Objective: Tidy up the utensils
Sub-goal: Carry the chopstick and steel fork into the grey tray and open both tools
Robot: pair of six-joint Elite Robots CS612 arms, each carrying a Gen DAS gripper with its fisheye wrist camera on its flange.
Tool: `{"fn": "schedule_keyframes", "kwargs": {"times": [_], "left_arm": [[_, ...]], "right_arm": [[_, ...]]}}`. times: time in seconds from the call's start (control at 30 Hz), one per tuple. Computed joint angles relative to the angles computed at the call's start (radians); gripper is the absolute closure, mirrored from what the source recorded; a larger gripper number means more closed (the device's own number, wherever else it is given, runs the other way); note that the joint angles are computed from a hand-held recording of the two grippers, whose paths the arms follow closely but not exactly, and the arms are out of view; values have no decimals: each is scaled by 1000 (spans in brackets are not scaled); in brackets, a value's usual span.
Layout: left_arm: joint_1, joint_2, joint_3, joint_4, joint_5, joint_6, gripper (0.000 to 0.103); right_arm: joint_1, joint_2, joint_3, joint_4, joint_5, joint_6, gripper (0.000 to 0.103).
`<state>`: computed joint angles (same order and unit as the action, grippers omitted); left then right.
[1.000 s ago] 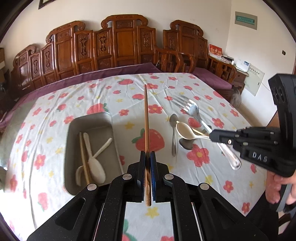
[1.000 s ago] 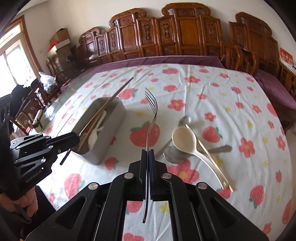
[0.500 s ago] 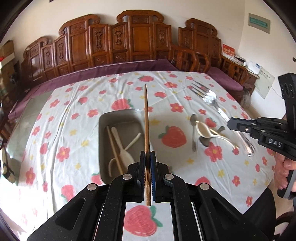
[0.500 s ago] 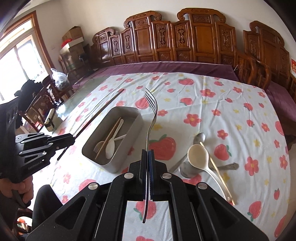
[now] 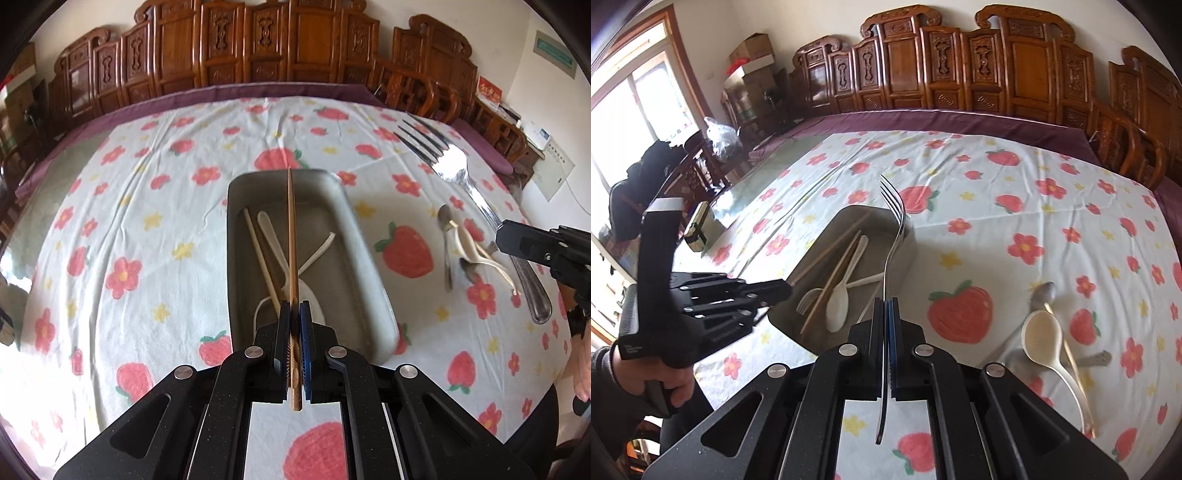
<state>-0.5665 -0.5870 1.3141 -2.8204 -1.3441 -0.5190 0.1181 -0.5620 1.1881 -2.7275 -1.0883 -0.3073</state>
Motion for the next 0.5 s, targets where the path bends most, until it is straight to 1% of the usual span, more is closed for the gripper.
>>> {"fn": "schedule_keyframes", "kwargs": {"times": [0.3, 0.43, 0.5], "left_arm": [[15, 28, -36, 7, -34, -7, 99], [20, 30, -41, -2, -55, -6, 99], [19, 26, -35, -16, -50, -4, 99]], "right_arm": [[20, 32, -59, 54, 0, -12, 100], [27, 41, -76, 68, -6, -16, 100], [29, 44, -81, 72, -7, -13, 100]]}}
